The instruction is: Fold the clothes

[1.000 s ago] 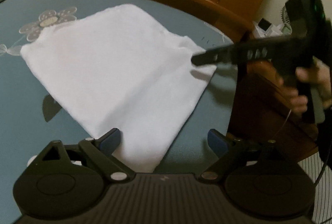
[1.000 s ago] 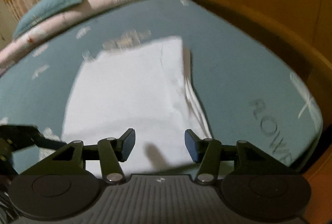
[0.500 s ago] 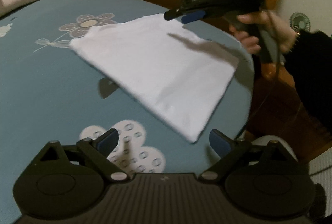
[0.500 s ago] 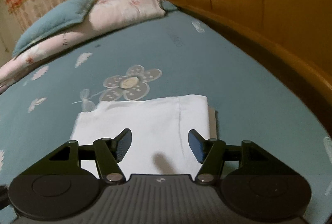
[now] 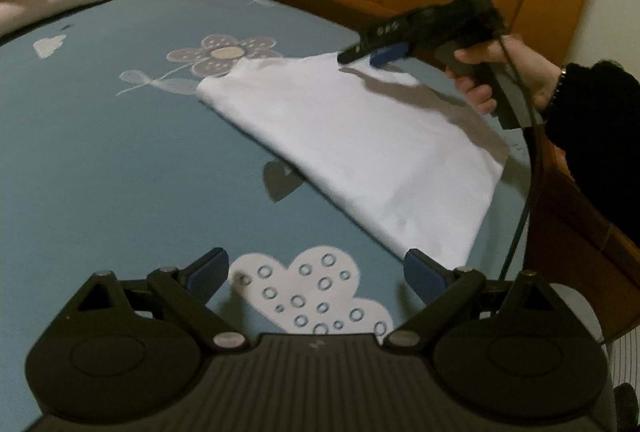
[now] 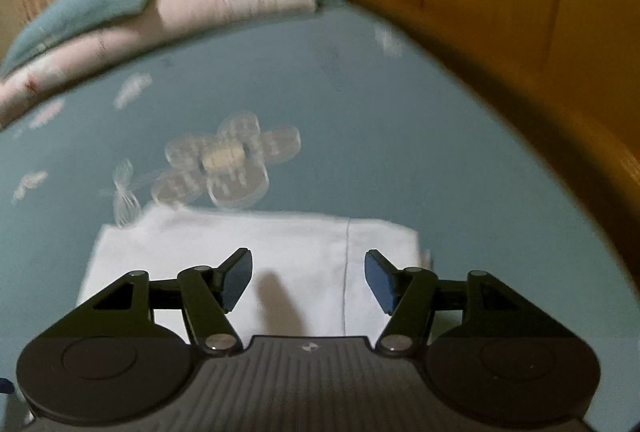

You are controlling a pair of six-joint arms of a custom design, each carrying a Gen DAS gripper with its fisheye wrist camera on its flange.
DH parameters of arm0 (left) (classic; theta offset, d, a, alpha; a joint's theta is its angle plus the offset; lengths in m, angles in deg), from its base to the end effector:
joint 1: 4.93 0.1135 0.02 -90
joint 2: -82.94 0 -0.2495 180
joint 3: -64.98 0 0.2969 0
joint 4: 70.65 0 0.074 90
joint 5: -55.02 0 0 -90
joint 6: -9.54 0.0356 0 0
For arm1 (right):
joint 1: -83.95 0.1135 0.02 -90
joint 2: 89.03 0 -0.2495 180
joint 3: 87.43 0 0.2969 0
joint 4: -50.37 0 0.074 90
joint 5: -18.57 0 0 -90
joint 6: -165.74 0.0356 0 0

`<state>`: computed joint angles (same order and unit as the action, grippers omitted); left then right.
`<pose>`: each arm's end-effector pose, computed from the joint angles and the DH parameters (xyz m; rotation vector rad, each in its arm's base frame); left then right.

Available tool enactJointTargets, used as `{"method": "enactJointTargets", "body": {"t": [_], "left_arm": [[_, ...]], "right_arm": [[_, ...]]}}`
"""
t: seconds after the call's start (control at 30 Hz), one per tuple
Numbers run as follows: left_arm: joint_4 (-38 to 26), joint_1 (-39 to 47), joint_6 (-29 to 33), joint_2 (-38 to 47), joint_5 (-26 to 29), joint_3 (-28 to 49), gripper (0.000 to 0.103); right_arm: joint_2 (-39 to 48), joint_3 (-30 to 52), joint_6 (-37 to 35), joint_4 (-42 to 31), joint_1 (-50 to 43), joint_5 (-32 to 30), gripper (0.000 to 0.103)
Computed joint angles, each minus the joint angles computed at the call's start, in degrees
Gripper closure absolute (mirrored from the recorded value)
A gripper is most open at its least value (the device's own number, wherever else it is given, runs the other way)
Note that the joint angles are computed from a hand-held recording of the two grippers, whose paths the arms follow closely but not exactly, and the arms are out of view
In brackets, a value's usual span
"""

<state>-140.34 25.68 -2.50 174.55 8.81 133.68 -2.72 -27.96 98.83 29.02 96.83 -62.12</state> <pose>0.2673 0.1295 0.1477 0.9728 2.2750 -0.6261 0.3343 0.0705 0.1471 0.2877 2.3822 0.0971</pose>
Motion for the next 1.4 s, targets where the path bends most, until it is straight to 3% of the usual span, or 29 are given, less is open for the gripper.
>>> {"method": "enactJointTargets", "body": {"t": [0.13,0.27,0.37,0.6,0.87,1.07,1.2,1.4], "left_arm": [[0.1,2.5,2.3,0.2,0.6,0.6,0.009],[-2.1,5.2,3.5,2.2,2.0,3.1,0.008],[-1.3,6.1,2.4,2.6,1.1,3.6,0.008],[-1.9,9.8,5.3,1.3,-0.6,4.4,0.008],[-4.4,15.0,7.3,0.9,-0.7,5.9,0.008],[-6.9,19.3,9.8,-0.7,-2.7,6.6,0.008],[-9.5,24.4,11.7,0.8,-2.5,9.0,0.006],[-11.0,27.9,14.1,2.7,-4.1,10.0,0.005]], "right_arm": [[-1.0,0.7,2.3,-0.4,1.4,0.1,0.036],[-1.9,4.1,-0.3,-3.1,6.2,-0.5,0.036],[4.2,10.3,-2.5,-3.7,9.7,1.0,0.036],[18.0,21.9,0.1,-8.3,11.6,2.8,0.036],[5.0,15.6,2.5,-14.3,17.5,4.5,0.032],[7.9,13.1,7.2,-13.3,21.3,8.1,0.031],[1.2,9.8,14.9,-15.5,23.1,8.2,0.031],[-5.5,6.4,19.6,-21.9,31.0,13.8,0.031]]}}
